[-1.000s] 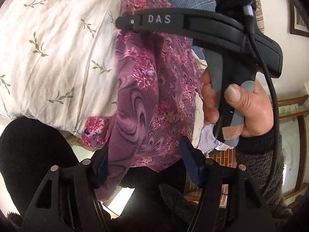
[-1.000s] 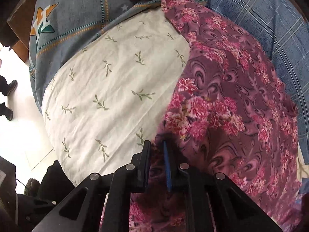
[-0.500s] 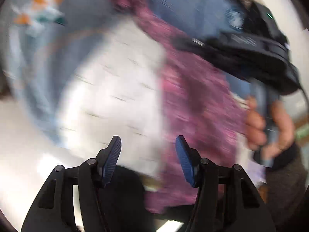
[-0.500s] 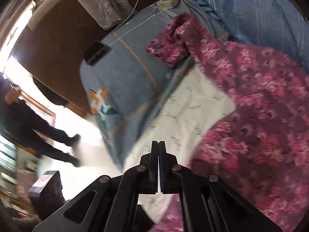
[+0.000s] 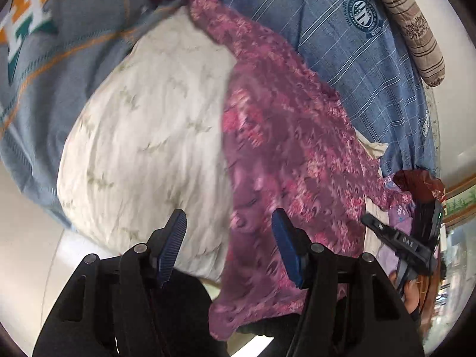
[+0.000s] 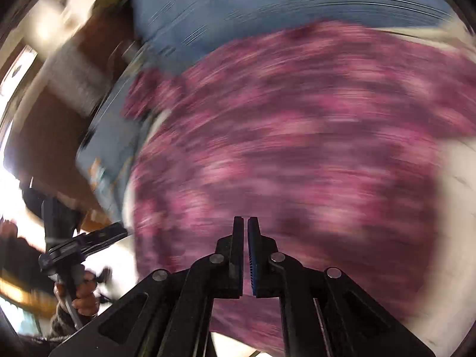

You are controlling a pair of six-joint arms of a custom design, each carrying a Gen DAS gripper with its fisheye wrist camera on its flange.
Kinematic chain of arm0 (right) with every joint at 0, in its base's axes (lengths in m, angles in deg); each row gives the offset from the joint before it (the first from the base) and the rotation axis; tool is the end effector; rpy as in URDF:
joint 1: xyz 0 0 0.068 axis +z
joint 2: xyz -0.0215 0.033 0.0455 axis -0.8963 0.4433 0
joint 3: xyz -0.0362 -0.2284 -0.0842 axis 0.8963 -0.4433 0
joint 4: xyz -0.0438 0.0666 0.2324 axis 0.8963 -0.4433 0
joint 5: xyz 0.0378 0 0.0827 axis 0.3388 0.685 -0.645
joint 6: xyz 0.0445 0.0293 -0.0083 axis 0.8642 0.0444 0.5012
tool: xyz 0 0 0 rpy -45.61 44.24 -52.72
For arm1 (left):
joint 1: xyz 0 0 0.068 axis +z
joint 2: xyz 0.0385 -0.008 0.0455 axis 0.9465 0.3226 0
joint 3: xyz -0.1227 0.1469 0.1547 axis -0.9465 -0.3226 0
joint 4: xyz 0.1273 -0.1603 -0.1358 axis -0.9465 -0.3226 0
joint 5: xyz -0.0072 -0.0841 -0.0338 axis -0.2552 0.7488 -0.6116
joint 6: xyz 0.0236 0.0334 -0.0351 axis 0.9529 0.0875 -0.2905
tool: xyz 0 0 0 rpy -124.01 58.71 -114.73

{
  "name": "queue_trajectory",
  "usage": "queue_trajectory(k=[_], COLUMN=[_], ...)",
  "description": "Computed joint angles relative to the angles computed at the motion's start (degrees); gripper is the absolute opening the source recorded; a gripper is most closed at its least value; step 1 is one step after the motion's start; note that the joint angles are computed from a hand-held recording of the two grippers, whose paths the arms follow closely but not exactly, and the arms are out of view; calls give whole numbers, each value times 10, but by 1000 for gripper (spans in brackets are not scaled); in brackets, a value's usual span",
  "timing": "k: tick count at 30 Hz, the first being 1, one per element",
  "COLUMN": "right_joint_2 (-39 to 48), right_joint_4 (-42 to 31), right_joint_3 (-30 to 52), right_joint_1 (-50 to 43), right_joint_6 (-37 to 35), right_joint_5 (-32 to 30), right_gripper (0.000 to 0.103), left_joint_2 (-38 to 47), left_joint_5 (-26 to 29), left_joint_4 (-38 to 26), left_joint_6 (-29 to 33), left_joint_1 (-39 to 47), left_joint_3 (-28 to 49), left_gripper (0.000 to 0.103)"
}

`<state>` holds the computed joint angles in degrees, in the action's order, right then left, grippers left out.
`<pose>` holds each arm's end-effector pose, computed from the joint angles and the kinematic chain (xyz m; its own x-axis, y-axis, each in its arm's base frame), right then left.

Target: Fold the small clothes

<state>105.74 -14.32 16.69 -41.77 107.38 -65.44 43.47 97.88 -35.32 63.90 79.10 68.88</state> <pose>0.2711 0.1199 0.2255 -0.9021 0.1431 -0.4071 -0.0831 0.8682 0.4892 0.2779 0.0209 0.2158 -0.8776 -0.3214 -0.3556 -0.0945 0.8433 -0.5290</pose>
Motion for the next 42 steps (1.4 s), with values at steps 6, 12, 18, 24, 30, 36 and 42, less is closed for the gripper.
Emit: queue_trajectory(k=[6,12,18,24,30,36,42], right_joint_2=[-158,-14,137,222,84,107,353], right_joint_4=[-67,-43,12,31,117,118,44], right_joint_3=[-107,74,233,287,186,272,512], right_joint_1=[-430,-644,-576,-558,-509,-236,5], right_joint_6=[-102,-149,-117,-114,-88,-55,0], right_joint_5=[-42,-108,-20,101,-16,-30,37], right_gripper=[6,33,72,6,5,6,19], left_joint_2=[73,191,362,407,384,302,227], left_joint_5=[-71,-134,-185,-211,-136,-47,-17], left_joint_4=[-32,-38,-81,-82,-77,-44,-32], left_joint_6=[-28,-69,-96,-60,-66,-67,-48], left_joint_1=[-78,-166,-209,-222,-191,-138,-68], left_joint_3=[135,287,470,490,459,352,274], left_gripper=[59,61,61,63,63,63,63])
